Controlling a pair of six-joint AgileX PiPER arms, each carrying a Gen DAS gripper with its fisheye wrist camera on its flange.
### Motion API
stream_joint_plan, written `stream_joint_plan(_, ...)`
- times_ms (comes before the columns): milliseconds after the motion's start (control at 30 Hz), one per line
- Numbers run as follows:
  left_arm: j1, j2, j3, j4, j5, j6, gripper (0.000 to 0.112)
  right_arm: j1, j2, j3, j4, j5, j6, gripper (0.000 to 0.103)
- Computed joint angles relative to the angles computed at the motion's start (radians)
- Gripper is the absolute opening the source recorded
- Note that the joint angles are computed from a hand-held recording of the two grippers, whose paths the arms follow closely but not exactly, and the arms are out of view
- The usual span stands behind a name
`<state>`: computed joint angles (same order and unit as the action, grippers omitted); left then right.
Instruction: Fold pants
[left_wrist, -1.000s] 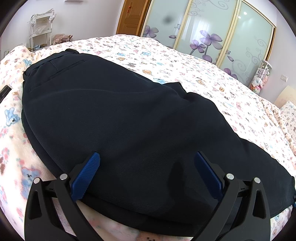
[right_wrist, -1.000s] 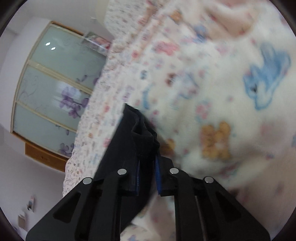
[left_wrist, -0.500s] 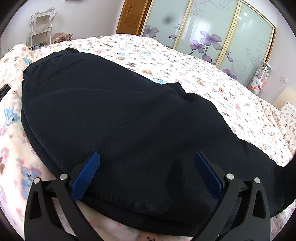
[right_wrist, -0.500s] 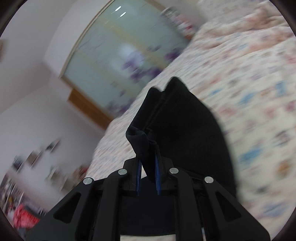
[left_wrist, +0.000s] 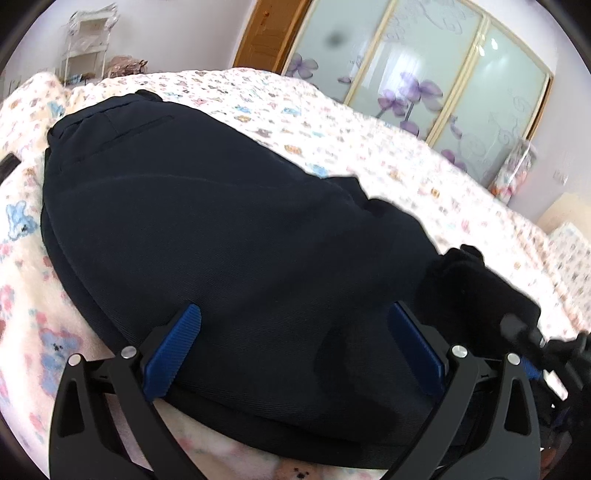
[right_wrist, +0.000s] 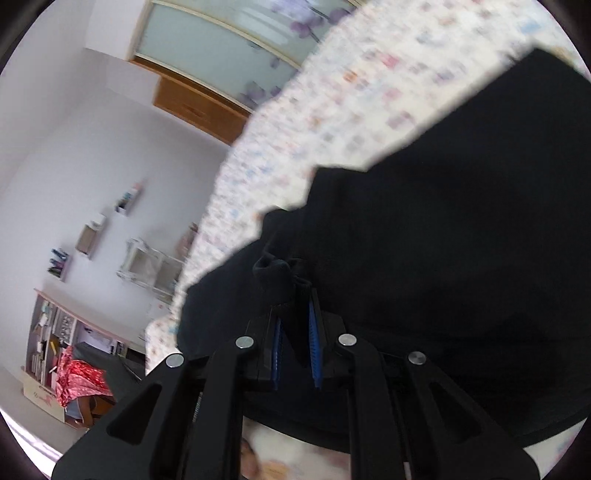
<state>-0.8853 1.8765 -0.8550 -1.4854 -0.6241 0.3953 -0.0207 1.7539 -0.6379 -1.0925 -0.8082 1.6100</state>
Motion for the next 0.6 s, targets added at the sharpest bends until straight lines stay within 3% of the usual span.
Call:
stream_joint_plan(67, -0.016, -0.03, 0.049, 0.068, -0.047, -0.13, 0.101, 0.037, -0.026, -0.018, -0.005, 0.002, 0.002, 0.013)
stream_joint_plan(167, -0.087, -0.067, 0.098, -0.01, -0.244, -0.196, 0.101, 0.108, -0.02, -0.043, -0.011, 0.053, -0.019, 0.013)
stream_joint_plan(267, -0.152, -0.085, 0.13, -0.12, -0.43, -0.261, 0.101, 0.144, 0.03, -0.052, 0.038, 0.03, -0.029, 0.013)
stream_joint_plan(333, -0.161, -0.092, 0.151, -0.133, -0.457, -0.321, 0.101, 0.173, 0.044, -0.071, 0.057, 0.037, -0.04, 0.013)
stream_joint_plan(400, -0.147, -0.097, 0.163, -0.135, -0.439, -0.355, 0.101, 0.229, 0.052, -0.1, 0.053, 0.104, -0.066, 0.013)
stream_joint_plan(500, -0.126, -0.109, 0.186, -0.129, -0.391, -0.387, 0.101, 0.315, 0.084, -0.188, -0.117, 0.327, 0.047, 0.014)
stream_joint_plan(533, -0.122, -0.115, 0.193, -0.128, -0.377, -0.397, 0.101, 0.319, 0.09, -0.196, -0.157, 0.359, 0.075, 0.015)
stream_joint_plan(600, -0.101, -0.121, 0.206, -0.109, -0.337, -0.43, 0.101, 0.309, 0.084, -0.186, -0.189, 0.343, 0.084, 0.022)
